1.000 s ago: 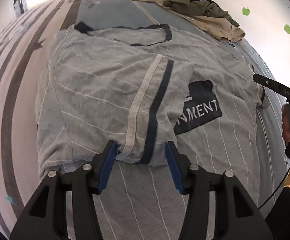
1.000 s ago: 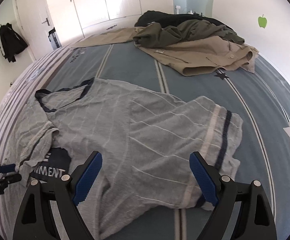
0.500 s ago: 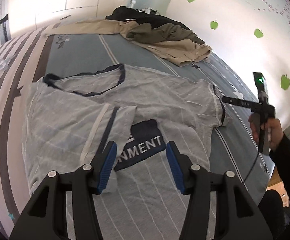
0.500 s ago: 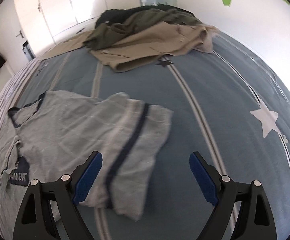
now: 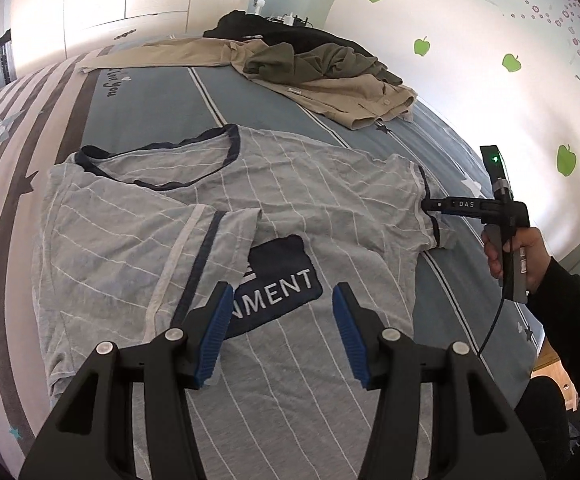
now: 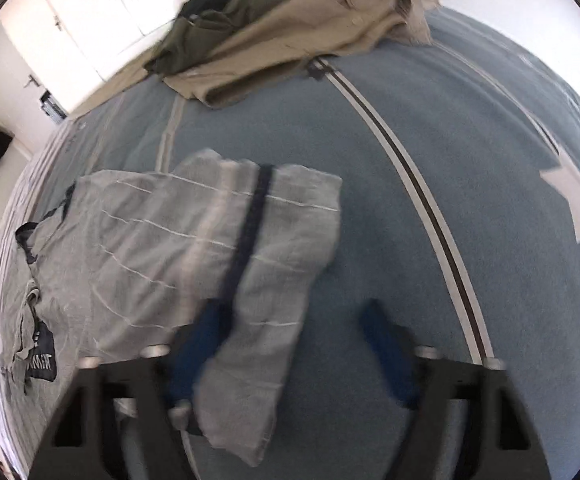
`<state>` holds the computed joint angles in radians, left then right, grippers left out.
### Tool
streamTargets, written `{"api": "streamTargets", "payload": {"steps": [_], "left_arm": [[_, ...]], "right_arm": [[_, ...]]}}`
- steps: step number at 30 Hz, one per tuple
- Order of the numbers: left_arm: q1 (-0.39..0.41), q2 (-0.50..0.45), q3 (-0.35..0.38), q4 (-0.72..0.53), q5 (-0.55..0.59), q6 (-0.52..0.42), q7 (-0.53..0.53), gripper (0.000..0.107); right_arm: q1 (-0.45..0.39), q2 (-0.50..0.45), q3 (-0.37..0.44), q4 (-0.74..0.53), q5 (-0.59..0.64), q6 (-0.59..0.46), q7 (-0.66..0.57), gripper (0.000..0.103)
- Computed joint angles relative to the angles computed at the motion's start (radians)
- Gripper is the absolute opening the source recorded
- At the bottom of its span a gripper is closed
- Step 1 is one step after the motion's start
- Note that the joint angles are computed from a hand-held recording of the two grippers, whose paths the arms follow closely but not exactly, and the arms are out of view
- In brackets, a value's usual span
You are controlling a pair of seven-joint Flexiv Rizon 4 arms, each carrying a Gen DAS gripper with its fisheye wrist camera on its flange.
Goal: Fold clothes
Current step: 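Grasp the opposite side of the T-shirt with the right tool, then fold that side over toward the shirt's middle with the right tool, release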
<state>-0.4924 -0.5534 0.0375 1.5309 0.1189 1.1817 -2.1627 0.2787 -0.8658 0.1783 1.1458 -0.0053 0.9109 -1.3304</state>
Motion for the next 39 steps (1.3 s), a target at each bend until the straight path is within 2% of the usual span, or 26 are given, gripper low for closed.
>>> {"api": "streamTargets", "payload": {"steps": [3, 9, 12, 14, 15, 16, 19, 24, 30, 36, 39], "left_arm": [[0.012, 0.009, -0.008, 0.024, -0.011, 0.016, 0.003, 0.049], [0.015, 0.027, -0.006, 0.053, -0.011, 0.036, 0.01, 0.049], [0.018, 0.032, -0.007, 0.064, -0.015, 0.041, 0.01, 0.049], [0.018, 0.034, -0.007, 0.069, -0.018, 0.044, 0.007, 0.049], [0.018, 0.035, -0.007, 0.071, -0.018, 0.045, 0.009, 0.049], [0.017, 0.036, -0.007, 0.073, -0.017, 0.047, 0.01, 0.049], [0.016, 0.04, -0.007, 0.077, -0.016, 0.054, 0.01, 0.049], [0.012, 0.053, 0.006, 0.088, -0.007, 0.058, -0.008, 0.049], [0.016, 0.084, 0.021, 0.133, 0.004, 0.081, -0.043, 0.049], [0.03, 0.144, 0.038, 0.222, 0.023, 0.126, -0.088, 0.049], [0.036, 0.182, 0.05, 0.269, 0.041, 0.144, -0.116, 0.049]], "right_arm": [[0.026, -0.013, -0.021, -0.028, -0.033, -0.047, 0.009, 0.049], [0.033, -0.029, -0.006, -0.065, -0.024, -0.05, 0.007, 0.047], [0.061, -0.048, -0.023, -0.091, -0.048, -0.056, 0.011, 0.047], [0.072, -0.055, -0.034, -0.097, -0.063, -0.059, 0.015, 0.038], [0.068, -0.058, -0.025, -0.106, -0.061, -0.063, 0.004, 0.019], [0.064, -0.059, -0.017, -0.113, -0.055, -0.069, -0.003, 0.007], [0.068, -0.042, -0.019, -0.102, -0.053, -0.081, -0.01, 0.007], [0.067, 0.012, -0.011, -0.04, -0.045, -0.039, -0.024, 0.006], [0.109, 0.072, -0.016, -0.011, -0.081, -0.027, -0.023, 0.006], [0.178, 0.095, 0.005, -0.067, -0.109, -0.054, -0.05, 0.006], [0.229, 0.068, 0.021, -0.154, -0.114, -0.107, -0.07, 0.006]]}}
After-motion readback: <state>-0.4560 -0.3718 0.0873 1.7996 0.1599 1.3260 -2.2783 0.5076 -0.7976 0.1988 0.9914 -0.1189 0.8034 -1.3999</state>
